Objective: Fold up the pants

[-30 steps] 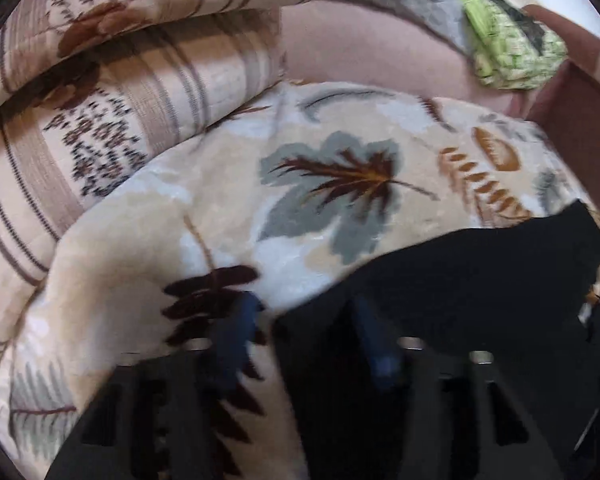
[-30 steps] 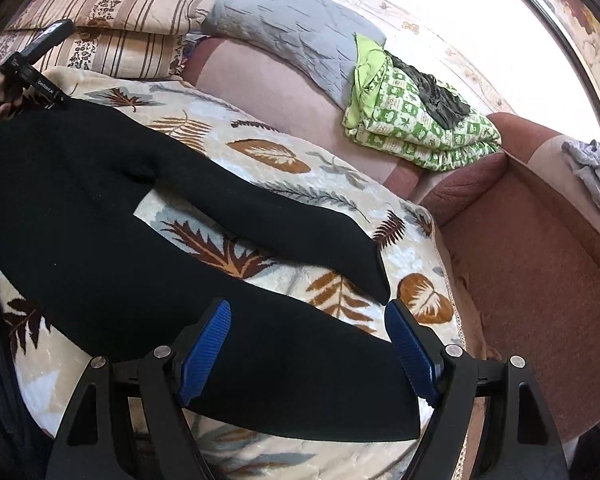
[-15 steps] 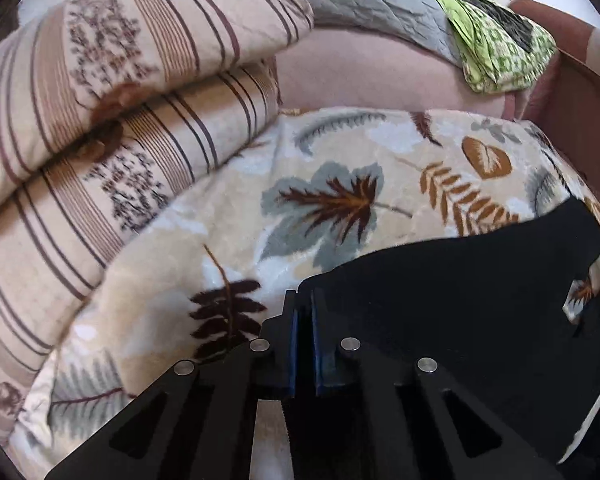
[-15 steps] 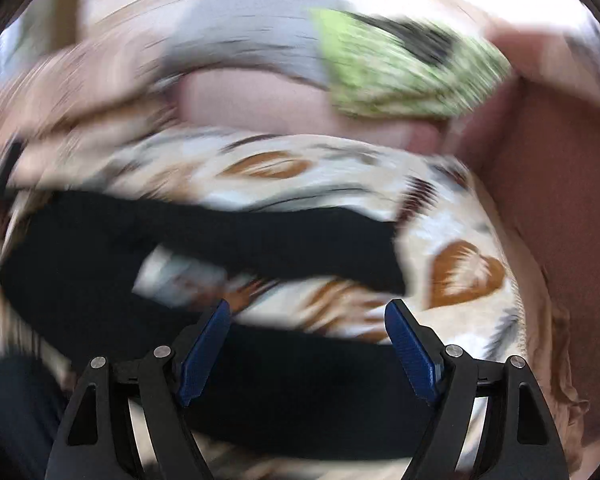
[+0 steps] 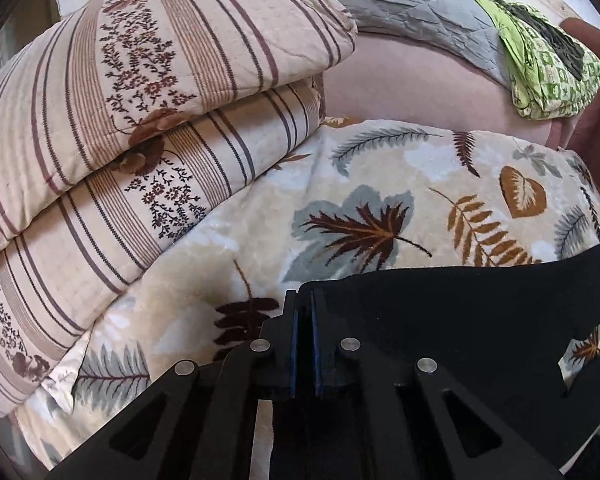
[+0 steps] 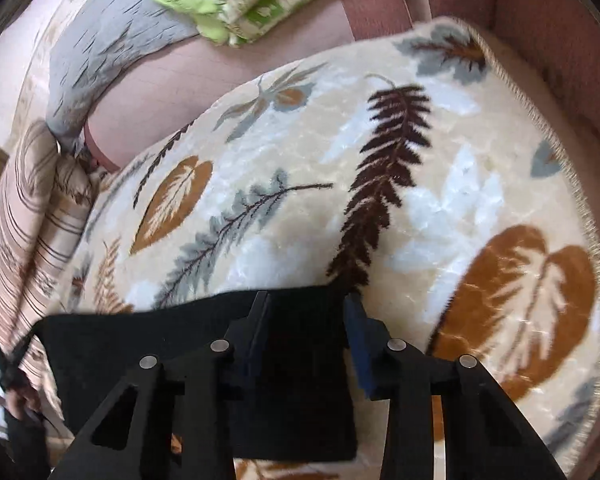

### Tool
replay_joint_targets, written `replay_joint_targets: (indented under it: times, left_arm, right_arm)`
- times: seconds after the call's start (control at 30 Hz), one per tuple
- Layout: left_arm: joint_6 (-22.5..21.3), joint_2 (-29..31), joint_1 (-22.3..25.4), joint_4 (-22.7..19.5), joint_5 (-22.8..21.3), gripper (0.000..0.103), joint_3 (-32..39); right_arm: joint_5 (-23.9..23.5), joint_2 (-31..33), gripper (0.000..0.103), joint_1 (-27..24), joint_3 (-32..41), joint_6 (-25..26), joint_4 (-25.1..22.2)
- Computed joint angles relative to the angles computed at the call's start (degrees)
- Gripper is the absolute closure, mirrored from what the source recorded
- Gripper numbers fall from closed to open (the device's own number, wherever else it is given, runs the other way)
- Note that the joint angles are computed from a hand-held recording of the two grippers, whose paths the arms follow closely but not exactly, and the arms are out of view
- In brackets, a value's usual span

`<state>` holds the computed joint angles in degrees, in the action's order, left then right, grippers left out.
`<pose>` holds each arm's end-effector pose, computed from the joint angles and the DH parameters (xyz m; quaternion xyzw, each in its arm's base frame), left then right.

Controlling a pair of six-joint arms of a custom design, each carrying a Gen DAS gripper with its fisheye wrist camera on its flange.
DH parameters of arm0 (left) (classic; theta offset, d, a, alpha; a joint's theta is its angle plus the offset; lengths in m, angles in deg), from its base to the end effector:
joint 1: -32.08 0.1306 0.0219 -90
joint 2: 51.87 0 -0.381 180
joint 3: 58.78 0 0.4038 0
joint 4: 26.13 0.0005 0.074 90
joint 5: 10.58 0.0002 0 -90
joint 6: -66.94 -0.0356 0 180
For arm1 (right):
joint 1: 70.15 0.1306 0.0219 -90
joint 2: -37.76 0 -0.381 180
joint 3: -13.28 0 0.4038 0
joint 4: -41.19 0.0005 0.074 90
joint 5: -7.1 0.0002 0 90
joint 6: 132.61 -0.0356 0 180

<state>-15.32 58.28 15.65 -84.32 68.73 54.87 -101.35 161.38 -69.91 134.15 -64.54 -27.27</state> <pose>0.5955 -0.1692 0.4239 0.0437 0.9482 0.0236 0.3139 0.6707 0.0136 0.3264 0.1575 0.9614 0.1862 0.1277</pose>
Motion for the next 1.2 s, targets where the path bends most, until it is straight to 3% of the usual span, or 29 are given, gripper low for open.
replay_joint_targets:
  times: [0.07,0.1,0.13,0.17,0.33,0.47,0.67,0.87,0.93,1.07,1.17,1.2]
  left_arm:
    - [0.0,0.5,0.1,0.0,0.1,0.099,0.3]
    - [0.0,0.6,0.1,0.1,0.1,0.099,0.3]
    - [0.0,0.3,0.1,0.6,0.0,0.099,-0.2]
    - [-0.4,-0.1,0.1,1.6,0.3,0.099,-0.8]
    - [-6.4,-8.7,-0.9,11.9,0.0,0.099,-11.4]
    - [-10.3,-19.1,-2.1,19.0,-0.5,0.099,-24.0]
    - [-9.6,-34.4,-3.4,22.3,-0.6,0.099,-41.2]
    - [-1.0,-43.4,-2.9,17.6,0.7,0.093,-52.1]
    - [3.5,-44.8,-2.0,16.0,-1.0,0.092,-53.6]
    - [17.2,-50.1,3.2,13.4,1.3,0.090,-56.1]
    - [18.9,-52.8,1.5,13.2,2.3,0.089,-55.4]
    - [18.5,-52.9,0.3,13.6,2.8,0.088,-54.9]
  right_arm:
    - [-1.9,1.0,0.066,-0.2,0.7,0.3,-1.0]
    - [-2.0,1.0,0.072,-0.2,0.5,0.8,-1.2]
    - [-2.7,0.7,0.093,-0.3,0.0,1.2,-0.5]
    - [-4.6,-0.2,0.101,-0.6,-1.2,1.2,1.4]
    - [-0.9,-7.4,0.102,-0.7,-7.2,7.6,8.3]
    - [-3.4,-16.1,0.102,-0.9,-16.1,15.3,11.6]
    - [-6.3,-32.5,0.102,0.1,-32.9,21.4,15.6]
    - [-4.1,-40.3,0.102,1.1,-42.4,24.3,12.7]
    - [-3.3,-41.7,0.102,1.0,-44.8,24.3,12.4]
    - [1.7,-45.3,0.099,1.7,-48.8,23.6,11.2]
    - [5.8,-47.8,0.093,1.2,-49.5,21.3,10.3]
    - [6.8,-48.9,0.084,1.0,-49.7,20.5,10.6]
